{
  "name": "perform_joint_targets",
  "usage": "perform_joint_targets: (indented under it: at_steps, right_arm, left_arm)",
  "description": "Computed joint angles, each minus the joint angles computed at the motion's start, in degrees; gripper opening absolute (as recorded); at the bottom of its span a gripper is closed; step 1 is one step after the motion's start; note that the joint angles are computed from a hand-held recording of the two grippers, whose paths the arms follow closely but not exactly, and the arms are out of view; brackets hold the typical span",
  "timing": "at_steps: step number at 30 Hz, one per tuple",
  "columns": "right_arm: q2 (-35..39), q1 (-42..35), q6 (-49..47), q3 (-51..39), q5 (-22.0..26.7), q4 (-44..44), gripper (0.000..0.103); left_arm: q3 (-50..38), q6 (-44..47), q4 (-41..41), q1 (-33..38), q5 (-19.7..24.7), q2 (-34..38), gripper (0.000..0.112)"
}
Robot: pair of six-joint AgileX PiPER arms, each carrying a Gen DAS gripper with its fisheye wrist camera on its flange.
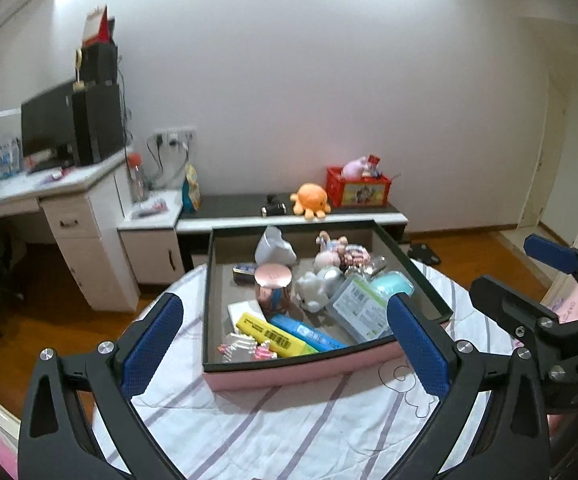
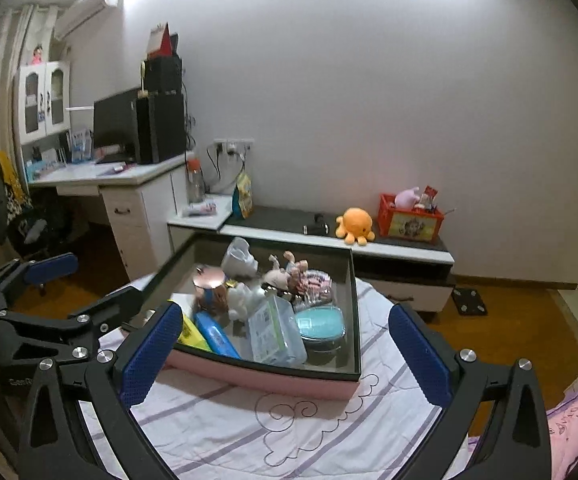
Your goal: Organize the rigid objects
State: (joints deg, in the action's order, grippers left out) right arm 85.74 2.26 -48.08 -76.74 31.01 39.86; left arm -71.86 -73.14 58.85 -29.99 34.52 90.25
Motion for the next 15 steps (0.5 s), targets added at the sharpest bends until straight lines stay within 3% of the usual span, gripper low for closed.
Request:
perform_joint_targets:
  at_steps: [5, 10, 15]
  right_arm:
    - [-4.18, -0.68, -3.28, 3.46, -0.74, 3.38, 0.103]
    - [-8.29, -2.66, -6.83, 6.06, 0.40, 8.16, 0.103]
    - [-14.09, -5.85, -11.90, 9.43, 2.51, 14.50, 0.103]
  left_arm:
    - [2.98, -9.65, 11.91, -6.68, 8.85, -3.41, 0.103]
    - [4.69, -13.25, 16.24, -12.92, 16.71, -6.84, 0.103]
    - [4.64, -14.92, 21.76, -22.96, 30.68, -8.75, 0.103]
